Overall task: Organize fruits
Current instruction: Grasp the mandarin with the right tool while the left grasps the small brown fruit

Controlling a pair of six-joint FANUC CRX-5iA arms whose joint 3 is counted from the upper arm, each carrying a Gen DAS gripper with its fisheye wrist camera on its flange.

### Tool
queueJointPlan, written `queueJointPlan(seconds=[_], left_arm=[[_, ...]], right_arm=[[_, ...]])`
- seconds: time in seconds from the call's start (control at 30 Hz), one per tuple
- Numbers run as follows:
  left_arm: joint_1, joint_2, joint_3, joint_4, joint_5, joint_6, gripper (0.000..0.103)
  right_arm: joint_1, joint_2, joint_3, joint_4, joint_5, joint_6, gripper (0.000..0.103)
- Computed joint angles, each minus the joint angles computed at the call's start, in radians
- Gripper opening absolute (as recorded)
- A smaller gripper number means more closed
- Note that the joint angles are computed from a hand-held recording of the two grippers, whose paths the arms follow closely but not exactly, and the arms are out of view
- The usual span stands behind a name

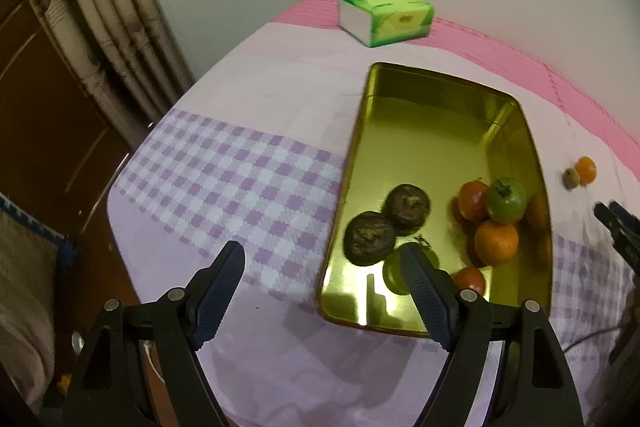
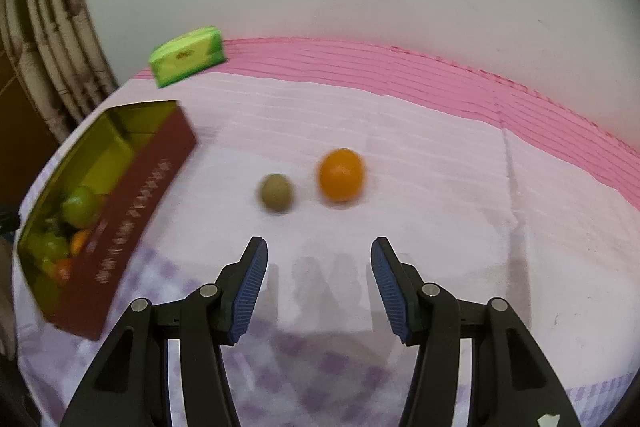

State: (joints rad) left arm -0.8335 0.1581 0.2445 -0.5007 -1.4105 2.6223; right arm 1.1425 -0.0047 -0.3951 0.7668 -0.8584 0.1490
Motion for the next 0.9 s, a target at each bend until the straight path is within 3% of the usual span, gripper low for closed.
queueJointPlan(seconds=[0.27, 0.43, 0.57, 0.6, 0.73, 0.9], left_arm=[[-0.020, 0.025, 0.036, -0.001, 0.034, -0.037, 0.080], [-0.027, 0.086, 0.118, 0.005, 0.017, -0.081, 0.080], [-0.033, 0.148, 0.206, 0.015, 0.022, -0.130, 0.080], [-0.035, 0.170, 0.236, 0.019, 0.023, -0.145, 0.080], [-0.046, 0.267, 0.362, 0.047, 0.043, -0.208, 0.080], [-0.043, 0.381, 0.483, 0.127, 0.090, -0.279, 0.080]], right_arm=[[-0.078, 0.068, 0.033, 0.010, 0.049, 0.059, 0.051], [-0.114, 0.121, 0.078, 0.004, 0.066, 0.109, 0.050], [-0.120, 0.124, 0.080, 0.006, 0.084, 0.127, 0.038], [-0.119, 0.121, 0.076, 0.008, 0.085, 0.130, 0.031], [-0.105, 0.079, 0.028, 0.020, 0.078, 0.109, 0.030], [-0.074, -0.021, -0.082, 0.052, -0.007, -0.043, 0.030]])
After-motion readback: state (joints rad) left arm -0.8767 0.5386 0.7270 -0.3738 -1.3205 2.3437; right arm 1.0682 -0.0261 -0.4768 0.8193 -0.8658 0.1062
